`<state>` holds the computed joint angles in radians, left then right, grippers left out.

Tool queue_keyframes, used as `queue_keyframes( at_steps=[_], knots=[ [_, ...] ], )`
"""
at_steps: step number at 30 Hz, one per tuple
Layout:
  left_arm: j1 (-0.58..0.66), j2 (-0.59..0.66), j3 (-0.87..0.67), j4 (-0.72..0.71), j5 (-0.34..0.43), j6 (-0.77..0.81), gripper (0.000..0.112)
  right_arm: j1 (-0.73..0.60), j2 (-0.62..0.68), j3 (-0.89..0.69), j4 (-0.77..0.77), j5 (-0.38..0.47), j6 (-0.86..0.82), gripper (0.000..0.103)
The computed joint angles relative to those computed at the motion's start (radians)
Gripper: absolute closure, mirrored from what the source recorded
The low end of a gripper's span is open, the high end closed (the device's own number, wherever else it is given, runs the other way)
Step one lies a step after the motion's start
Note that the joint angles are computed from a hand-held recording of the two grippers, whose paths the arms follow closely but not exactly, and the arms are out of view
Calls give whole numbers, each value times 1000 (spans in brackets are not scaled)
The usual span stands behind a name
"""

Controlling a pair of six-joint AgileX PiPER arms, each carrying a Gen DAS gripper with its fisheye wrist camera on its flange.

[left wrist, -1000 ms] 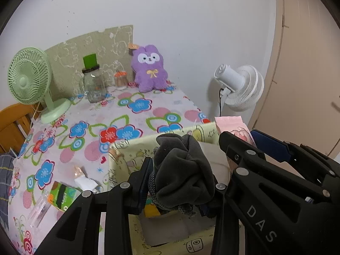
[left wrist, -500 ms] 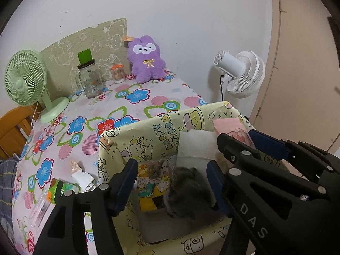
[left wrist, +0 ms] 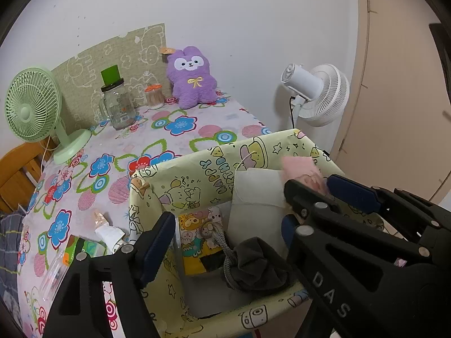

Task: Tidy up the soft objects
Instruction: 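Lower both held items into the box and open both grippers, then withdraw both grippers up and away from the paper box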

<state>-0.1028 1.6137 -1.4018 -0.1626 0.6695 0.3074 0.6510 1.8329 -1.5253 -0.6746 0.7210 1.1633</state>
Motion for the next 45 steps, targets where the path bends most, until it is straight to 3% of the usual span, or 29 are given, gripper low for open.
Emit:
queue_keyframes(
  at_steps=[5,11,18,45],
  knots=[
    [13,-20,15,-32,-1,31,29,13,-15,17,-27,-5,36,42],
    [40,-55,43,-64,-11,65,26,46,-18,2,-55,24,60,36],
    [87,-92,53,-112,-6,118,18,87,-18,-33,-81,61,81,31],
    [352,-186,46,-369,70,419,10,266,101,-359,-158,285,46,11]
  ],
)
